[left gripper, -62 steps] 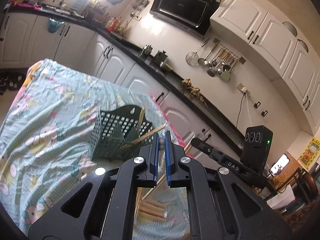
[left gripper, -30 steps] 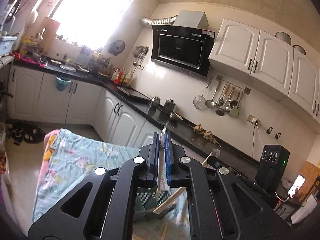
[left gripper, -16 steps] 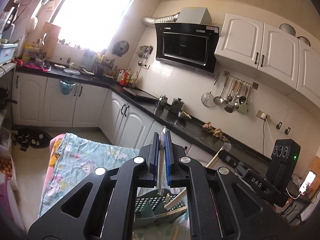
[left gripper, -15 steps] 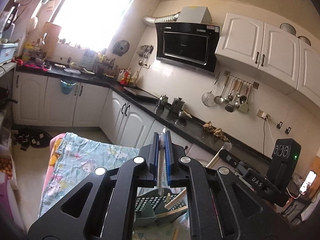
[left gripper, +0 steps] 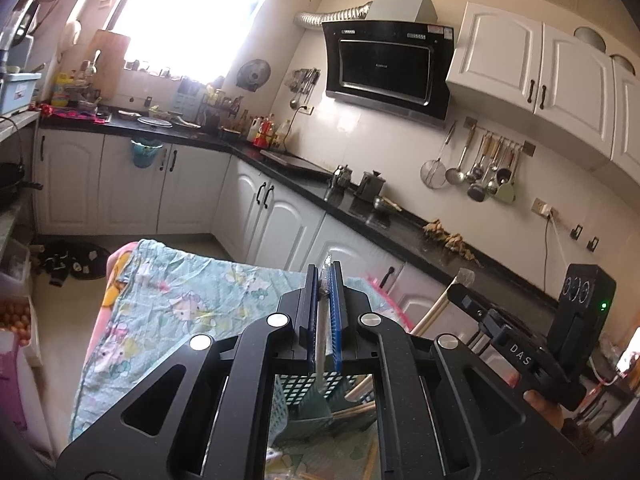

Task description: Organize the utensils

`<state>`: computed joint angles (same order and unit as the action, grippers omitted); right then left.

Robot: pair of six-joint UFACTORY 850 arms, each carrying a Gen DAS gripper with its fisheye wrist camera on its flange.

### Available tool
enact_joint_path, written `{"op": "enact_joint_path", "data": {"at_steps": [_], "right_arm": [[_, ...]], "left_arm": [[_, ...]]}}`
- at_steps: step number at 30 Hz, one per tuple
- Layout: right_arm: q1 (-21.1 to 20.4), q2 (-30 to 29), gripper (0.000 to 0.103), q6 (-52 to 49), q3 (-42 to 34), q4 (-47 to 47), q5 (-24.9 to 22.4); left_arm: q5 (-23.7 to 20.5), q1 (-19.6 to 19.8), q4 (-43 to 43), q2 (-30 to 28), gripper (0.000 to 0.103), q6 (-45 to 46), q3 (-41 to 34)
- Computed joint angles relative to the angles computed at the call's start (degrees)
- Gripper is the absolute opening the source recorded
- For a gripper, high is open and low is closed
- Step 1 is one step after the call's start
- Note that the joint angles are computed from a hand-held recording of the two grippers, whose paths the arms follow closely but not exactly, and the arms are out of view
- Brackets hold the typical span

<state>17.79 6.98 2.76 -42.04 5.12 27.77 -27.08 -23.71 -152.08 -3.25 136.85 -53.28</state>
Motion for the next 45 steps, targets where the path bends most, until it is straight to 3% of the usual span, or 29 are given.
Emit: {"op": "enact_joint_path", "data": {"at_steps": [13,22,23,26,30,38,43,45], "right_arm": [[-0.4,-4.5,0.005,-1.3,0.3,1.3,2.8],[-0.8,-6.1,0.006,0.1,0.2,2.0,1.6],[-0.9,-6.0,0.01,0.3,0.2,1.9,1.4],[-1.2,-5.4,0.025,2.1,0.9,1.1,1.2],[-1.4,-4.5,0.029,2.8,1.6,0.9,0.6],[-1.5,-1.3,0.041,4.0,3.6,0.6,-0.6],[-1.2,0.9,0.05,2.5,5.0,2.3,-1.2],[-1.0,1.9,0.054,1.8,5.7,2.9,-1.4]], "left_arm": [[0.6,-1.2,-4.2,-4.5,0.003,4.8,-0.7],[0.4,-1.2,-3.5,-6.5,0.004,2.9,-1.0],[0.5,-1.1,-3.4,-6.5,0.005,2.6,-0.9],[0.4,-0.9,-2.2,-6.4,0.018,0.9,-0.5],[-0.2,-1.0,-3.4,-5.2,0.023,2.0,0.6],[0.1,-1.4,-6.3,-2.7,0.058,4.2,2.7],[0.5,-1.6,-8.2,-1.3,0.088,5.6,3.9],[0.7,-1.9,-9.9,-0.7,0.09,7.5,4.6]]}}
